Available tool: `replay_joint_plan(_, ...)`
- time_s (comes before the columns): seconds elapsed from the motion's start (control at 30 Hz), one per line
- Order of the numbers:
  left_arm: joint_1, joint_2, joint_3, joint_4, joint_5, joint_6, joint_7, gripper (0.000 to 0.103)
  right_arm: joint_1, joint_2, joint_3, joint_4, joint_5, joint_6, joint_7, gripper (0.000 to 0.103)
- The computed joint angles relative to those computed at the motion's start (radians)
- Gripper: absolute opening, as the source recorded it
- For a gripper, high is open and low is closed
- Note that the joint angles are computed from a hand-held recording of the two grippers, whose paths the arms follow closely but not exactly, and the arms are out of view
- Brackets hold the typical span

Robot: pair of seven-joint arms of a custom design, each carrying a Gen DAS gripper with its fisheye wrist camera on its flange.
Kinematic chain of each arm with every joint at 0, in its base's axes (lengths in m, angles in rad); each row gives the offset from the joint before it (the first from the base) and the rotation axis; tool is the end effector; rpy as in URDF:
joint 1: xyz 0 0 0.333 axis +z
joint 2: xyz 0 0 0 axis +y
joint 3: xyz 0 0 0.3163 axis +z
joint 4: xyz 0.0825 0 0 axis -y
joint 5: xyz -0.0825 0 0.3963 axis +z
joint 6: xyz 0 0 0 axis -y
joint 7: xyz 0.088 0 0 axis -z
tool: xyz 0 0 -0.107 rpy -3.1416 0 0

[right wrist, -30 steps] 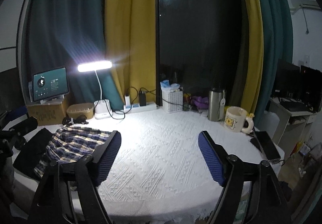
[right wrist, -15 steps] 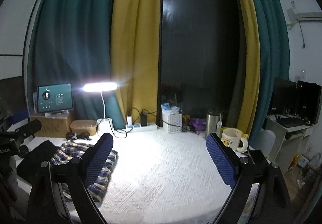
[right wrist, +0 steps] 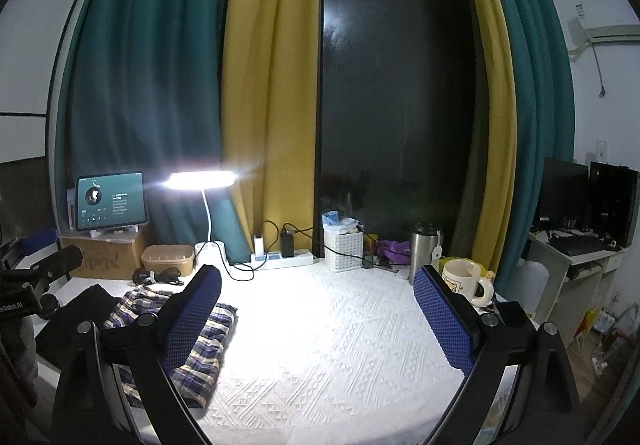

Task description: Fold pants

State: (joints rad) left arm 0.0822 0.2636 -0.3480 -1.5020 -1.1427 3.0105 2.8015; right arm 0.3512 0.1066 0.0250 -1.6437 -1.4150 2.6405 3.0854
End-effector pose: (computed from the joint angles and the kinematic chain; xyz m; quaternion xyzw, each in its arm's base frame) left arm 0.6851 -0.0817 0.6314 -0.4411 0.6442 -0.5251 0.3387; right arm 0.6001 0.2635 0.6289 -0.5180 0.5893 -0.4674 0.4074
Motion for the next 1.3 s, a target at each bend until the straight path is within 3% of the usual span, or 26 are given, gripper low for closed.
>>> replay_joint_plan(1.3, -0.002, -0.004, 0.006, -0.006, 0.003, -0.011, 0.004, 0.102, -0.004, -0.007, 0.002, -0.015, 0.005, -0.008, 0.002, 0.098)
